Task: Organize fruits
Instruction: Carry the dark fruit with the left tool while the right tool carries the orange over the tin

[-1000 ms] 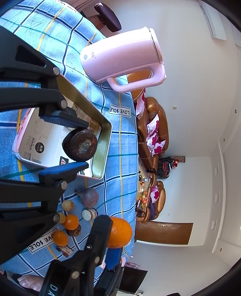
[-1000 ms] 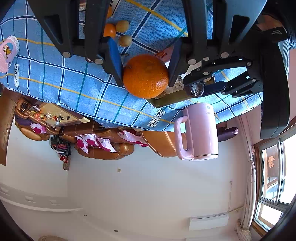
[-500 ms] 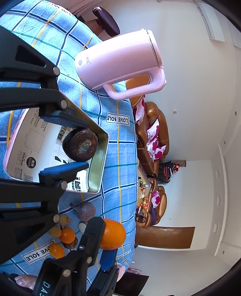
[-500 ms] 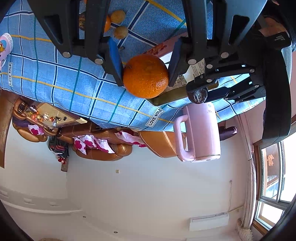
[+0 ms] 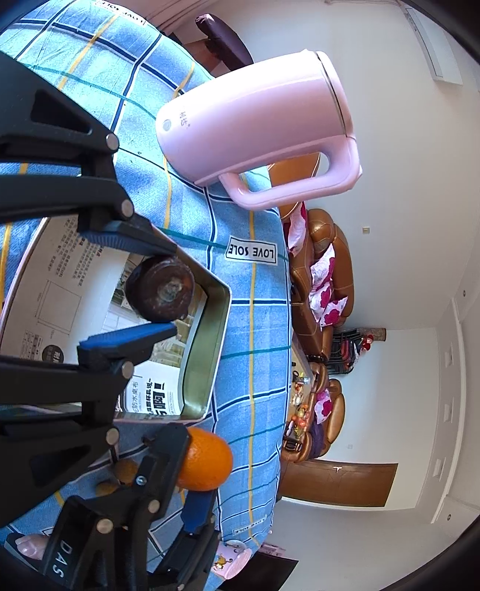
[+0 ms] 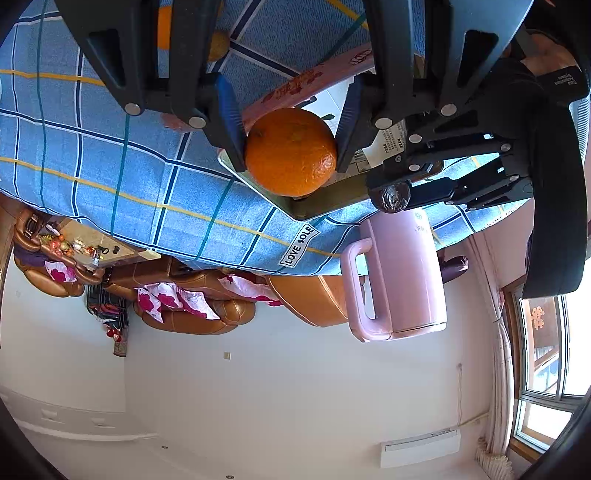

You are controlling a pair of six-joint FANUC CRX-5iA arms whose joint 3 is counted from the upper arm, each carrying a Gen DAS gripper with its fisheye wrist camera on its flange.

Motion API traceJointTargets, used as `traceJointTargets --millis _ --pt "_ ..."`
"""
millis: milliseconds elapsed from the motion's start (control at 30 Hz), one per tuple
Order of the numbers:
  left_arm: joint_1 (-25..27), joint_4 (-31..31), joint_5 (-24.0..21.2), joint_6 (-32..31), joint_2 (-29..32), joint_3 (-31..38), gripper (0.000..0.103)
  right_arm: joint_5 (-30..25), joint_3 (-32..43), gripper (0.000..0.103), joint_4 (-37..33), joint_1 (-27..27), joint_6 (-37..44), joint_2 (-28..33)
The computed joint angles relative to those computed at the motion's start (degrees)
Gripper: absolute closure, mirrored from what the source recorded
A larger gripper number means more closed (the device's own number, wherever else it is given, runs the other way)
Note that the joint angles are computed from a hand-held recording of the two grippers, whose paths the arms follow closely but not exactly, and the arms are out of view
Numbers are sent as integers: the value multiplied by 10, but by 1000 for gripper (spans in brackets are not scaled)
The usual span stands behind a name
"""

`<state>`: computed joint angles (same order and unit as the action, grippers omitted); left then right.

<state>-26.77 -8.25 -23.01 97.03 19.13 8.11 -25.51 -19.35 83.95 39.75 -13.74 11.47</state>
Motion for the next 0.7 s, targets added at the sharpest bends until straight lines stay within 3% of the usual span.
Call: traceJointTargets --millis 700 --pt "3 -28 -16 19 24 21 65 52 11 54 48 -23 -45 33"
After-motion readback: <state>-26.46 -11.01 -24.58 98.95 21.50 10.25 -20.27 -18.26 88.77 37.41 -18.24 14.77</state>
